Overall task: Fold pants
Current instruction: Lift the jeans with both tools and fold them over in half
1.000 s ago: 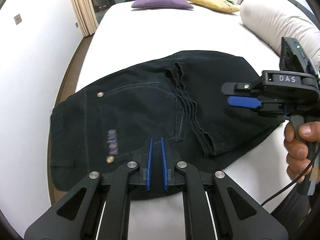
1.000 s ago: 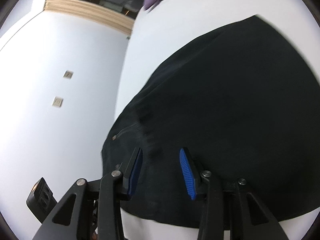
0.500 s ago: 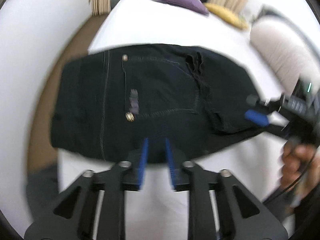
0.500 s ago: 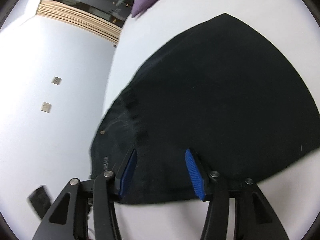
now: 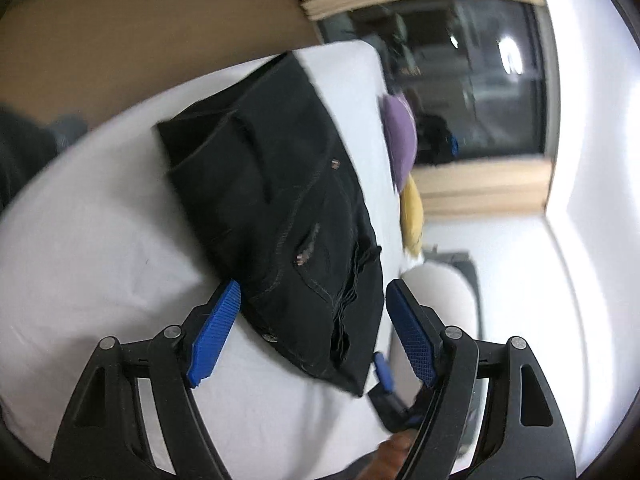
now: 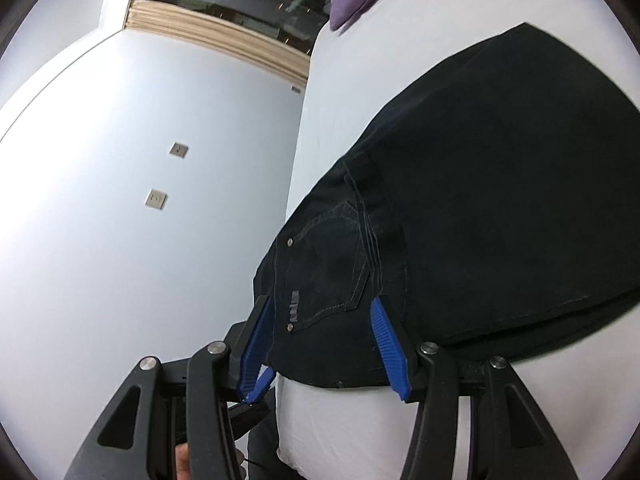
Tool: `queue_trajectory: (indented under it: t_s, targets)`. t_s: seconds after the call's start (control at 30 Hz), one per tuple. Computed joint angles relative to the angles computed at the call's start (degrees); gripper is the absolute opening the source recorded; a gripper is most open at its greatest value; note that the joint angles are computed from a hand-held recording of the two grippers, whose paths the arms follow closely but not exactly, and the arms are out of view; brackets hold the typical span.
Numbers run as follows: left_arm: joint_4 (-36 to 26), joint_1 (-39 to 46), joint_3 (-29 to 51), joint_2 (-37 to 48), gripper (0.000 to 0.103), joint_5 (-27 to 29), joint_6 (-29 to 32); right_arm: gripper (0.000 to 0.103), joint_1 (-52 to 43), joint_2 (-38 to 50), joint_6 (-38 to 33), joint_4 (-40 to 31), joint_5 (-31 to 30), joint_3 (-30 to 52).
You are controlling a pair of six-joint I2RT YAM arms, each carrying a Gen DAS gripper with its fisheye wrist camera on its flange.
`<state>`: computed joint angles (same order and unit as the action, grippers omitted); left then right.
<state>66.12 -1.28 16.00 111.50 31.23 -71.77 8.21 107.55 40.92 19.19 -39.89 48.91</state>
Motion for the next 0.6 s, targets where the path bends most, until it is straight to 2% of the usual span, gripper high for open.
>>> queue_trajectory:
  t_s: [0.07, 0.13, 0.23, 0.33, 0.43, 0.53, 0.6]
  targets:
    - [4.1, 0.1, -1.3, 2.7, 0.074, -0.9, -2.7, 0.055, -1.0, 0.0, -0.4, 0.0, -1.0, -0.4]
    - [4.9, 0.5, -0.6, 4.4, 0.074, -0.4, -2.1, 0.055, -1.9, 0.6, 1.2, 2.6, -2.5, -1.1]
    - [9.5, 1.9, 0.8, 8.9, 0.074, 0.3, -3.4, 0.055, -1.6, 1.7, 1.8, 4.0, -2.8, -1.2]
    - [16.3, 4.2, 1.2, 14.5, 0.074, 1.8, -5.4, 0.055, -1.3, 2.6, 1.6, 3.5, -3.1, -0.6]
    - [16.5, 4.7, 1.5, 14.4, 0.074, 1.9, -6.2, 0.055, -1.3, 3.1, 2.1, 4.4, -3.7, -0.3]
    - [19.6, 5.9, 3.4, 17.0, 0.072, 3.1, -9.6, 0.055, -1.3, 2.8, 1.8, 4.1, -4.4, 0.3]
    - [18.4, 6.5, 5.3, 16.8, 0.072, 4.1, -11.5, 0.055, -1.2, 2.6, 1.2, 3.2, -4.4, 0.9]
